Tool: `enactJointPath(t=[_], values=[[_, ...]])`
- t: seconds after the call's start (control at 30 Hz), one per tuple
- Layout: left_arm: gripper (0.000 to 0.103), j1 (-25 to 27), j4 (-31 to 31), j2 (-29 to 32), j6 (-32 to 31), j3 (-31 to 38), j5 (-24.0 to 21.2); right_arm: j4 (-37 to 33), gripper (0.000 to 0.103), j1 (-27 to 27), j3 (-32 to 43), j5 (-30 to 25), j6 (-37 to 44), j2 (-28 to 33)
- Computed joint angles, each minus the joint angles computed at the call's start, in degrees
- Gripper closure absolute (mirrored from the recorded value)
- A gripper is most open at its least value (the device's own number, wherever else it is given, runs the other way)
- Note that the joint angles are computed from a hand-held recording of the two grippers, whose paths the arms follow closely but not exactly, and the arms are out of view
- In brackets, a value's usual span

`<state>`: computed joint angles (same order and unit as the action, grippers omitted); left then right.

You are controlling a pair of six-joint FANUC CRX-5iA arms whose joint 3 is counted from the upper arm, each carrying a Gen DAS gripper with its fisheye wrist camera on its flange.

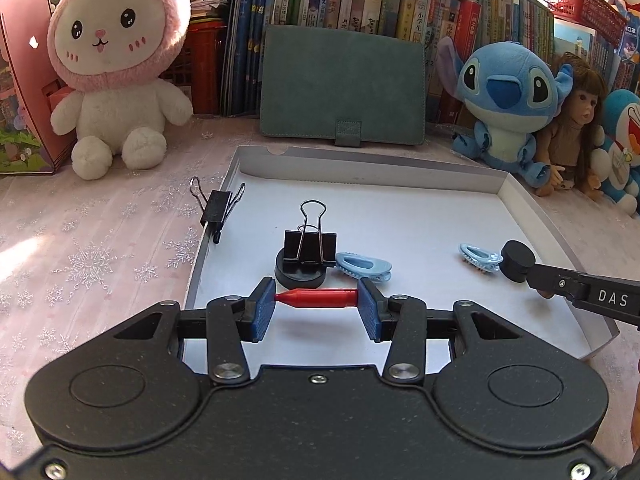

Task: Organize rigid objects
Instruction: 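Carry the red crayon and brown nut into the tray and open both tools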

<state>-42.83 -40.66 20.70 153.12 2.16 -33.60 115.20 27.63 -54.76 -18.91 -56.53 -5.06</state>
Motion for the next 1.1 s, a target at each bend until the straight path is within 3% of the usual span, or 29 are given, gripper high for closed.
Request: enactJointPath(t=[0.63,0.73,0.87,0.93,1.0,1.1], values=[[0.060,-2.74,-6.72,1.36,3.74,1.32,-2.40,-0.86,0.078,2.44,-0.09,-4.72,1.45,1.61],[0.060,-2.67,-6.85,0.89,4.38,0.77,-1.78,0.07,0.074,2.09,-0.29,-4.62,0.60,1.34],[0.048,-3.46,-8.98,0.10,6.12,0.30,-2.35,1.98,0.071,1.70,-0.95,-5.08,-1.02,0.44],[0.039,-4.22,-10.73,-0.54,7.03,-0.11,-2.53,2.85,0.064,1.52,-1.32,-5.26,-1.64,-0.18],[0.035,-4.96,-12.20,-1.17,7.77,-0.52,-2.63,3.95,0.056,1.14,-1.71,-5.07,-2.38,-0.88],[0.030,-5.75,-13.28,-2.27,8.62,-1.32,-2.50,3.10,0.054,1.89,-2.43,-5.77,-1.97,-1.80]])
